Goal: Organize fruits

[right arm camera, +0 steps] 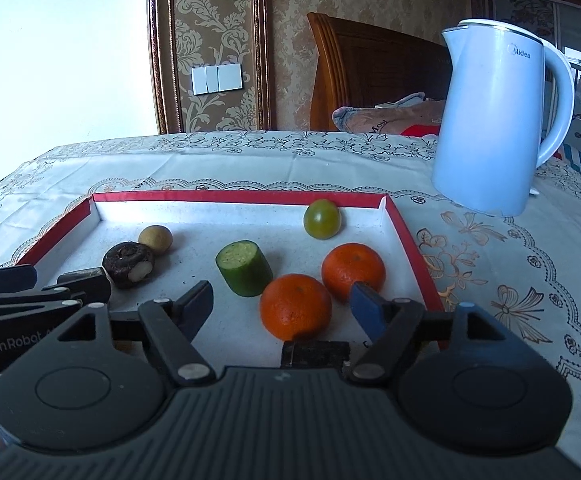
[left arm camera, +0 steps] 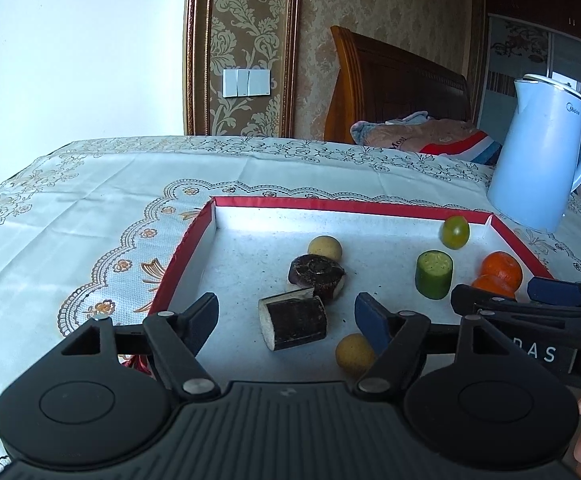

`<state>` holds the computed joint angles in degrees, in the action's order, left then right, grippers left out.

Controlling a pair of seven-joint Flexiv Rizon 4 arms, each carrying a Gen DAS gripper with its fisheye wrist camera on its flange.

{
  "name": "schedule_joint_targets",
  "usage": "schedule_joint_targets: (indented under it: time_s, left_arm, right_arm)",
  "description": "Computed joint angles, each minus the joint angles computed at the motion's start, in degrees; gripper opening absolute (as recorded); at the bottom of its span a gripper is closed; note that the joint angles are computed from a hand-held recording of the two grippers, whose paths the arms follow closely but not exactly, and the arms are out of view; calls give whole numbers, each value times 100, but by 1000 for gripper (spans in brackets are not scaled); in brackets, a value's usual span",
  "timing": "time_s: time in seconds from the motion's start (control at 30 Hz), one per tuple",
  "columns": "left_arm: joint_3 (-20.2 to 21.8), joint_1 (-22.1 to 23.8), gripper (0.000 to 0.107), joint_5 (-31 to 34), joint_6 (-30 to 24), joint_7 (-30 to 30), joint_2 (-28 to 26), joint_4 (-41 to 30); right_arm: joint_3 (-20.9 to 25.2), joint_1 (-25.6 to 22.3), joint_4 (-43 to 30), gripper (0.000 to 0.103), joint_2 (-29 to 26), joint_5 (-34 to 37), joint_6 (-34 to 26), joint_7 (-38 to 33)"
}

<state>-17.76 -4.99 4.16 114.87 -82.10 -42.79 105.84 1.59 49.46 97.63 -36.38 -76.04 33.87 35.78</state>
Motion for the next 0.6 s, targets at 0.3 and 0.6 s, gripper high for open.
schedule_joint_targets:
  time_s: [0.3, 0.6]
  left_arm:
    - [66, 80, 75, 128, 379, -178, 77, 271]
    - [122, 179, 79, 535, 749, -255, 184, 580]
  right_arm:
    - [53, 49, 182, 95, 132, -37, -175, 303]
    - [234, 89, 526, 103, 331, -201, -239, 868]
